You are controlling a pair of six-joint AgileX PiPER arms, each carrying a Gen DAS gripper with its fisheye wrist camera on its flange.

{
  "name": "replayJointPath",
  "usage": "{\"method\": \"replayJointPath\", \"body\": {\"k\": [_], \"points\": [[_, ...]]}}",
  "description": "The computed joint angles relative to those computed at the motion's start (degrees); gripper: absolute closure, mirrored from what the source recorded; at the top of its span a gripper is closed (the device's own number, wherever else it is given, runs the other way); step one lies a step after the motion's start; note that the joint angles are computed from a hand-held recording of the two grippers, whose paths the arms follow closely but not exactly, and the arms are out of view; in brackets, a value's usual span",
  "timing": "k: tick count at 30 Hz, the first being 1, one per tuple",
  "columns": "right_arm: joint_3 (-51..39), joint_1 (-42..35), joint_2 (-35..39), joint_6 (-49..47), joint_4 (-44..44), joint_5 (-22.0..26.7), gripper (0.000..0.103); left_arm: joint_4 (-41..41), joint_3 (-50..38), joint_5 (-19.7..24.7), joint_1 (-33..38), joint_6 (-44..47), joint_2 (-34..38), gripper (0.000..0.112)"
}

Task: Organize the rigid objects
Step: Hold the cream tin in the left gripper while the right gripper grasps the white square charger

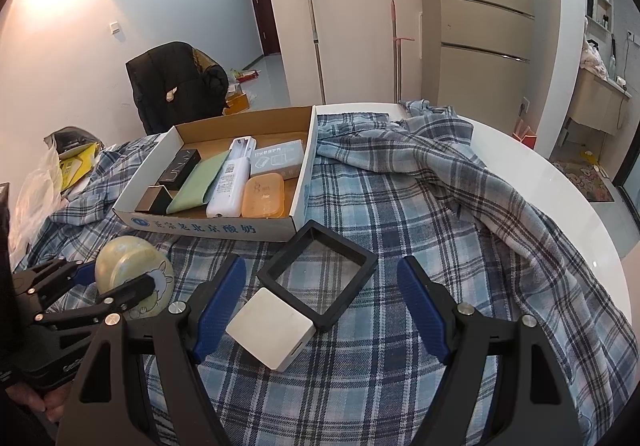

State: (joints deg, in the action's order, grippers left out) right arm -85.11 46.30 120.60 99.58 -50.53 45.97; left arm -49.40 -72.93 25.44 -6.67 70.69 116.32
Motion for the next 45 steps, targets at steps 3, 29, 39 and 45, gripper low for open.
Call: {"method": "replayJointPath", "body": {"k": [3,29,39,45], "points": [[-0.06,-0.02,0.08,-0.01,0.0,0.04,0.026,-1.16,-1.5,1.32,0.52,-0.2,1.15,0.062],[-9.28,-1.99,6.57,-32.27,24.22,-4.67,0.04,-21.23,5.97,2.85,7.64,19.81,-3.62,0.062],[-8.79,0.5,5.61,-31.46,19.19,-7.34,0.042,-19.88,5.91,3.5,7.63,18.71,-3.08,0.062],[-10.46,-1.73,8.5,-33.7,23.34,-7.2,0.05,-18.67,5.71,3.55,7.47,17.58,-2.95,0.062]]}}
